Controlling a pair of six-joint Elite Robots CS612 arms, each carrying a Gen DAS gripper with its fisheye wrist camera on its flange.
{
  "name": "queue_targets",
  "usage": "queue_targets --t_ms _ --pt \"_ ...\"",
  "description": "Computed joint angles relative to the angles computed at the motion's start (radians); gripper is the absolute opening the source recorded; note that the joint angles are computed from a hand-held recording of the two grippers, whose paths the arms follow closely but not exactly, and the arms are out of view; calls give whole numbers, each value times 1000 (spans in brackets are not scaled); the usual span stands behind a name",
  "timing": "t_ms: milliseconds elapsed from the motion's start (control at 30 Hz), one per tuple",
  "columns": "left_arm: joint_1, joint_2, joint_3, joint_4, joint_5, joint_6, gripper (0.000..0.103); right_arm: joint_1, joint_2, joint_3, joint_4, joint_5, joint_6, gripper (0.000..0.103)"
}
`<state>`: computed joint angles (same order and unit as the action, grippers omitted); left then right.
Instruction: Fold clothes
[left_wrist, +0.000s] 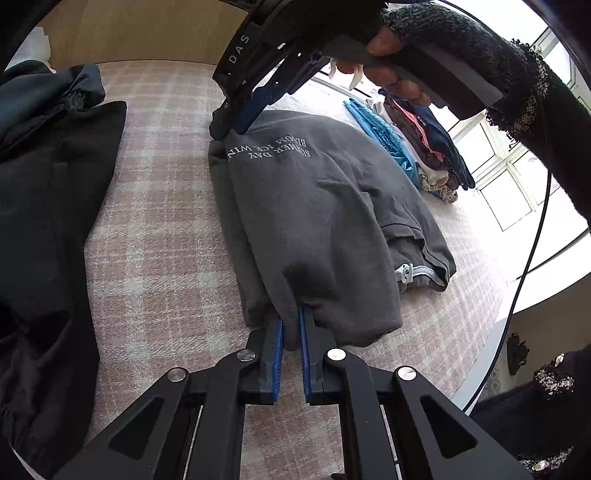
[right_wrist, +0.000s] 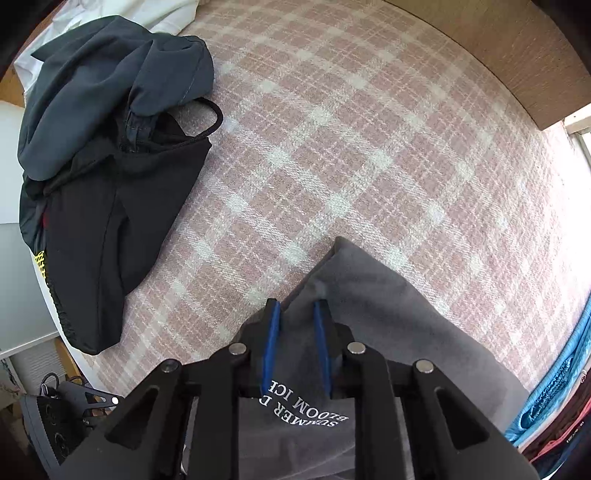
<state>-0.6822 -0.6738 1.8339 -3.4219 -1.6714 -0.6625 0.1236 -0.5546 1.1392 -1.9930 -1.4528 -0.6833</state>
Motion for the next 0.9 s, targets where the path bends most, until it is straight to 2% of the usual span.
queue_targets --t_ms 33,133,233,300,400,433,467,500,567,600,667,767,867,900 --pt "1 -2 2 -5 1 4 7 -9 -2 0 4 31 1 8" --pt "4 -16 13 -19 13 17 7 -38 -7 -5 21 127 10 7" --pt "6 -37 29 -26 47 33 7 -68 2 -33 59 228 60 6" --pt "16 -40 30 -24 47 42 7 -80 8 -37 30 271 93 3" --pt "36 -18 4 52 15 54 7 -77 26 -50 4 286 129 3" --pt "40 -11 -4 82 8 65 9 -72 23 -40 4 271 116 4" --pt "41 -8 -6 108 22 73 16 -67 18 -27 1 260 105 4" --pt "43 -8 -3 109 29 64 15 -68 8 -11 -8 267 96 4" --pt "46 -17 10 96 48 41 22 -90 -34 49 -47 343 62 5" --pt "45 -28 20 88 58 46 24 -106 -67 105 -99 387 37 6" --pt "42 -50 37 66 67 76 22 -134 -136 224 -201 460 -34 6" --pt "40 -70 36 47 64 153 22 -161 -206 374 -326 477 -136 6" --pt "54 -49 -12 51 18 230 22 -172 -220 475 -433 444 -157 6" --pt "57 -36 -36 80 13 256 22 -174 -214 491 -450 418 -156 6"
